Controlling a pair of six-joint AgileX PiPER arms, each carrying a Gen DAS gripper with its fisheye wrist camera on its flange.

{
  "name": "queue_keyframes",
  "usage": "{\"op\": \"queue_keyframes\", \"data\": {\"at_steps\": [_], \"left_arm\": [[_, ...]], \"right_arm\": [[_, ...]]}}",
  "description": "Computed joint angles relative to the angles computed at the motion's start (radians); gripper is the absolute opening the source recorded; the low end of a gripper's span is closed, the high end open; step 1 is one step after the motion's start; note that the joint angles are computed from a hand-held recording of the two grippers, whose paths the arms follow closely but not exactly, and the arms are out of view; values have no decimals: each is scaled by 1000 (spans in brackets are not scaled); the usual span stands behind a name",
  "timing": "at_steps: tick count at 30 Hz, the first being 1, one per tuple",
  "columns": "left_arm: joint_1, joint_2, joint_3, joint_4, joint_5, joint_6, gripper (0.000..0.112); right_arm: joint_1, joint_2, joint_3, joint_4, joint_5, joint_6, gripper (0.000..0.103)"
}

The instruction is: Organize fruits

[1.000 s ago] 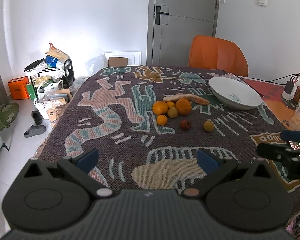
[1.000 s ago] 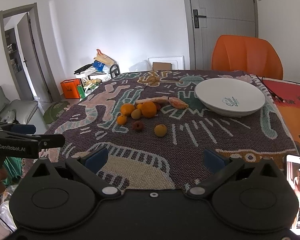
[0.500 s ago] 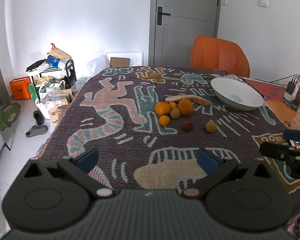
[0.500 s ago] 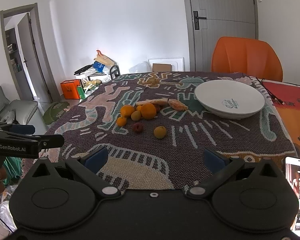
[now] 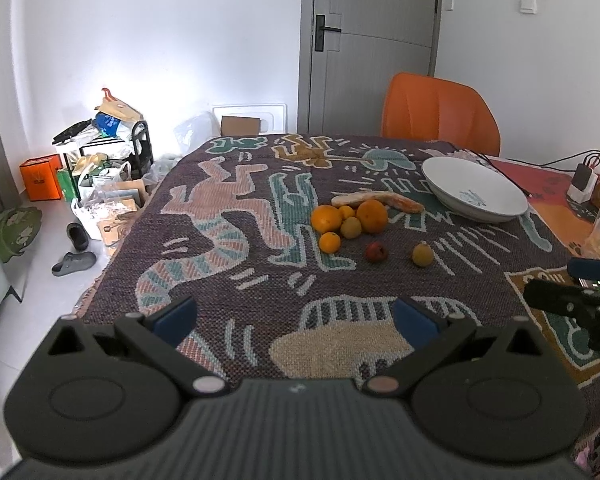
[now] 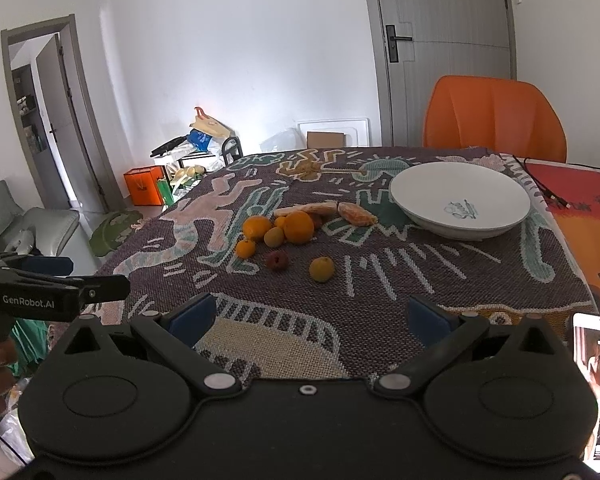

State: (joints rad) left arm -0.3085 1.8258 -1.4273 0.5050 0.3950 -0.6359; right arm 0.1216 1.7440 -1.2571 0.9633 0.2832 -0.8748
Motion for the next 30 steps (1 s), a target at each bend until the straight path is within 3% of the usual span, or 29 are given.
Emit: {"op": "queue_keyframes", "data": {"at_steps": [6, 12, 17, 22, 28, 30], "left_arm": [[0, 4, -1, 69, -14, -57, 103], [21, 63, -89, 40, -28, 22, 103], [47, 127, -175, -113, -37, 165, 103], [66, 191, -249, -226, -41, 265, 102], [94, 284, -370, -409, -22, 429, 100], [100, 322, -426, -466, 2, 488, 92]], "right_arm": [[-7, 13, -9, 33, 6, -34, 103], [-14, 55, -63, 41, 22, -52, 103], [-26, 114, -145, 27, 64, -44, 102], [-33, 179, -234, -15, 110, -4, 94], [-41, 279, -368, -91, 170, 86, 74], [-39, 310, -410, -123, 183, 119, 68]]}}
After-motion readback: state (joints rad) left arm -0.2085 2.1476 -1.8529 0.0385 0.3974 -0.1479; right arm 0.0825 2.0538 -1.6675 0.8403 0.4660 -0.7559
